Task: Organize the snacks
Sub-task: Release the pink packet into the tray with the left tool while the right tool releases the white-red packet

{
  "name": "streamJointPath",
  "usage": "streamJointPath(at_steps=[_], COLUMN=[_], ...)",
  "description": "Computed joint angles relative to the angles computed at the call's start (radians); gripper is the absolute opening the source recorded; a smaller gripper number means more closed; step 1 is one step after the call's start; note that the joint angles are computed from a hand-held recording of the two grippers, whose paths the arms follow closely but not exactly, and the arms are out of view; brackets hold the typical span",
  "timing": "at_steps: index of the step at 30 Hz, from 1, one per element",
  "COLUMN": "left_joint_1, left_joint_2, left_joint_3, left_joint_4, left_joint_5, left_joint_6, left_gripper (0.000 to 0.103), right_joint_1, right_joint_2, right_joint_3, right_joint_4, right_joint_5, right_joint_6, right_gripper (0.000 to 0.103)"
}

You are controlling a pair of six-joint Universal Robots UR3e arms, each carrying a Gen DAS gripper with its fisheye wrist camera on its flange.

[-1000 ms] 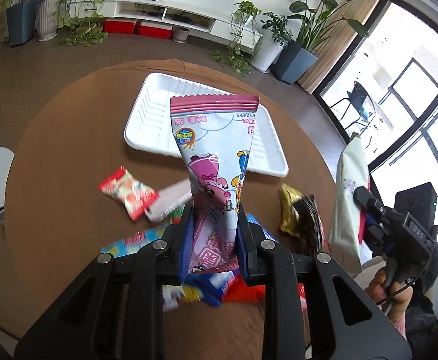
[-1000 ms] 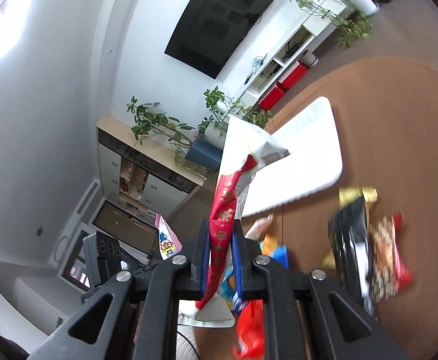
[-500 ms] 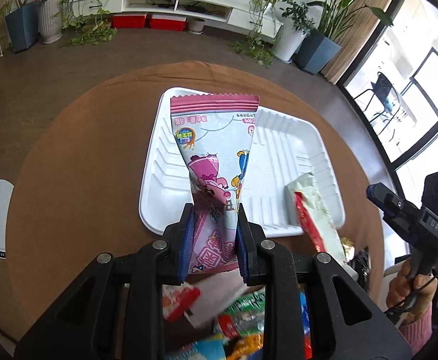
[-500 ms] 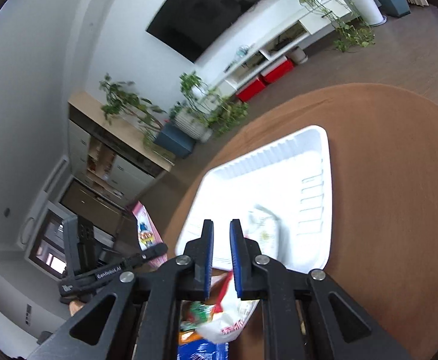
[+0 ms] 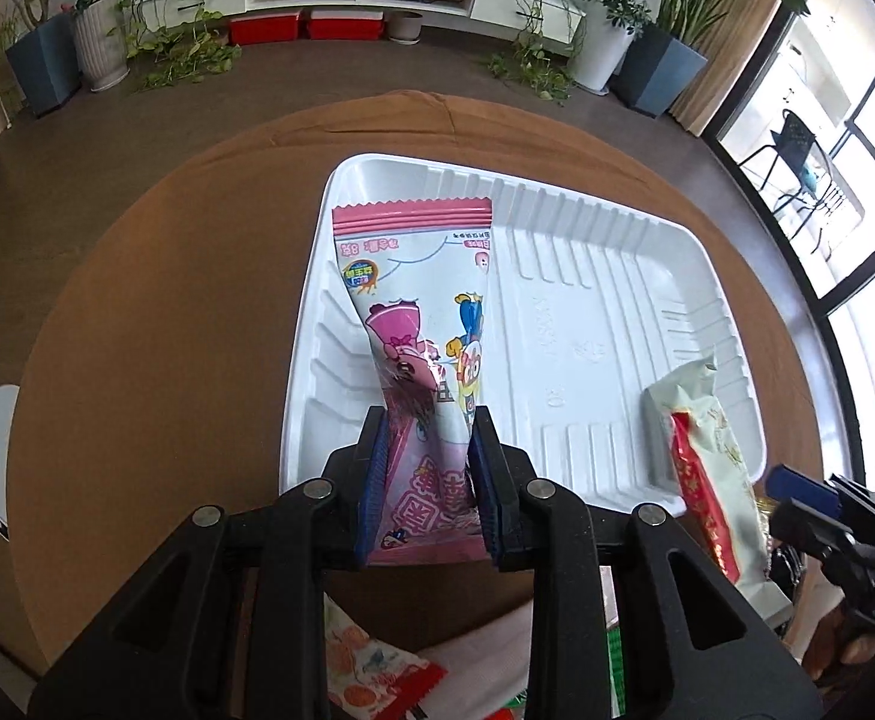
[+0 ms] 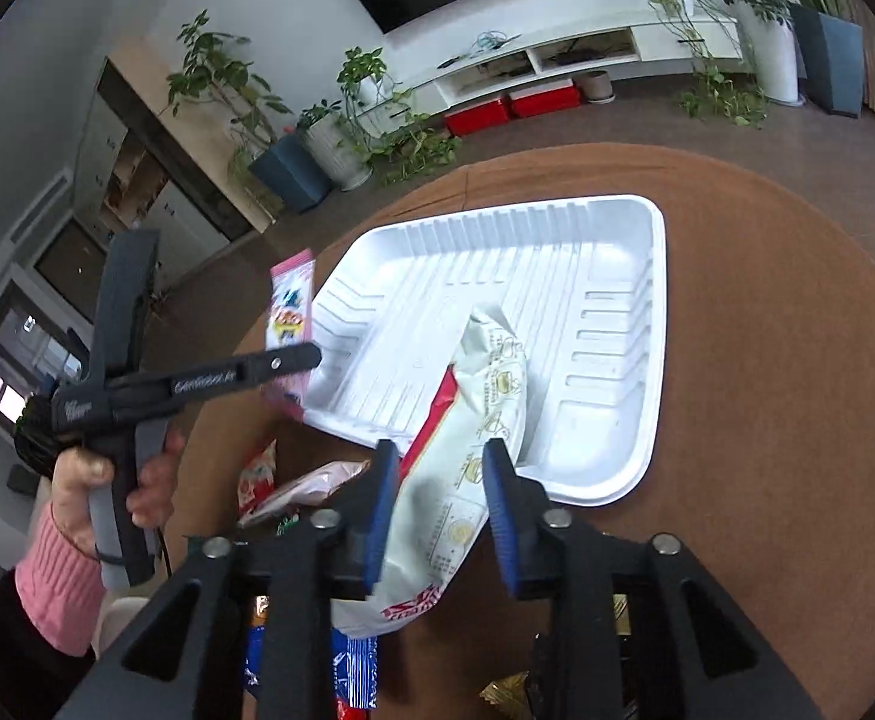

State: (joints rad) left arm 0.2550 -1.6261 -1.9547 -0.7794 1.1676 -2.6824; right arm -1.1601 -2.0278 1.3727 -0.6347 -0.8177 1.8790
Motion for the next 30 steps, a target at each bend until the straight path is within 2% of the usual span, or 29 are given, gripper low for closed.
streamJointPath(at_steps=[6,13,17,21,28,30], left_joint_1=[-0.045,-0.062,-0.051,-0.042,-0.038,-0.033], left_joint_2=[-0.086,-0.108,-0.096,-0.063,-0.017,-0.009], left_joint_3=[0.048,0.050,0.033,-0.010,-0.063,-0.068], left_joint_4=[0.073,0.118,0.122,0.131,0.136,0.131], left_joint_5=[0.045,0.064,0.051,0.045,0.031,0.027], left_joint_6=[-0.048,-0.072,-0.069,-0.054,-0.051,-0.048], left_gripper=[0.025,0.025,0.025,0.025,0.025,0.025], right_joint_1=[0.001,-0.075,-0.143,-0.193,-0.183,-0.152], right_joint_2=[-0.024,-0.002,-0.020,-0.040,-0.083,-0.072], right_joint_3=[-0.023,-0.085,-0.109,-0.108,-0.075,-0.069], right_joint_4=[0.005,0.202,0.314,0.383,0.370,0.335], right_joint_5=[-0.056,-0.121,-0.171,-0.213,-0.211,-0.187], right_joint_6=[0.022,-0.081,-0.167,-0.223,-0.220,-0.180], right_gripper=[0.053,0.057,0.064,0.067,0.067,0.059])
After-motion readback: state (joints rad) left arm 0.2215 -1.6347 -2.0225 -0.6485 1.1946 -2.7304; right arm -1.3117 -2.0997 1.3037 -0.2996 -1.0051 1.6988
